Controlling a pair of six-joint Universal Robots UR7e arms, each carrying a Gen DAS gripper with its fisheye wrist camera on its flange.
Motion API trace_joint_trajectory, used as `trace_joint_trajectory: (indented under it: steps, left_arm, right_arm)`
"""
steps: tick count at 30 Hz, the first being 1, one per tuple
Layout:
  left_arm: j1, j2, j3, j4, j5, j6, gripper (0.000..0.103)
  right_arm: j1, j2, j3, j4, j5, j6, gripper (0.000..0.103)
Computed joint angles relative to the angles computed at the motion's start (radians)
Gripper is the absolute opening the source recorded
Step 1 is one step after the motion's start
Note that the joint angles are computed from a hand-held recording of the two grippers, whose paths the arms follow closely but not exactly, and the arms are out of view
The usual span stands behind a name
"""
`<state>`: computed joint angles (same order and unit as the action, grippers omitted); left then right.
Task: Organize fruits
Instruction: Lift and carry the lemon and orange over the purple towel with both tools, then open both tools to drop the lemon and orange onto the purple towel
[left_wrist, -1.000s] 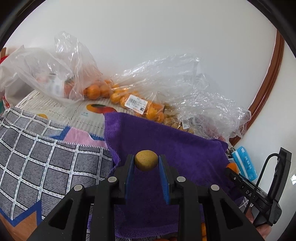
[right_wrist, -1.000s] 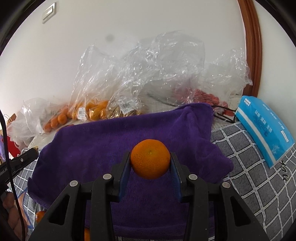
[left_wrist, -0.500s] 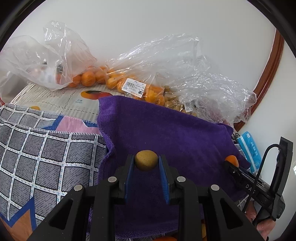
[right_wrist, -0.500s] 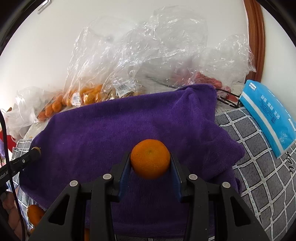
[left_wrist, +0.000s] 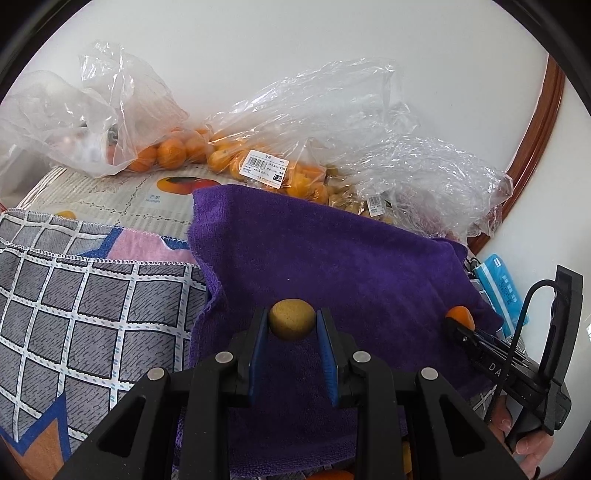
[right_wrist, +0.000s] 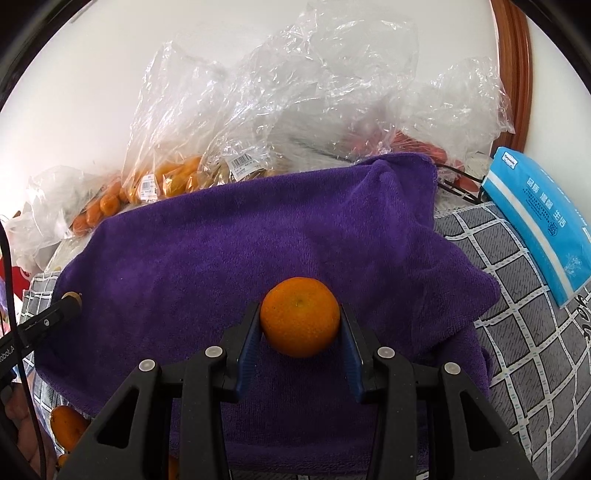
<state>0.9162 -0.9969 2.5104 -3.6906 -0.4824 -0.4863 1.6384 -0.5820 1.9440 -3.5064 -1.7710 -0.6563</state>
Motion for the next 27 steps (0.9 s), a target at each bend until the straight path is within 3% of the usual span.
trace_joint_trajectory:
  steps: [9,14,18,27]
  left_arm:
    - [0.003,0.002,0.001,-0.021,-0.009,0.007,0.025]
    - [0.000,-0.002,0.006,-0.033,-0.014,0.007,0.025]
    - [-0.003,-0.001,0.011,-0.067,-0.029,0.027,0.039]
    - [-0.037,0.028,0.028,-0.185,0.004,0.062,0.042]
  right_arm:
    - [-0.007,-0.010,0.020,-0.050,0.039,-0.003,0.055]
    - [-0.010,-0.012,0.038,-0.112,0.055,-0.006,0.056]
    - [-0.012,-0.019,0.046,-0.116,0.071,0.004,0.056]
    - [-0.013,-0.022,0.076,-0.218,0.090,0.006,0.057]
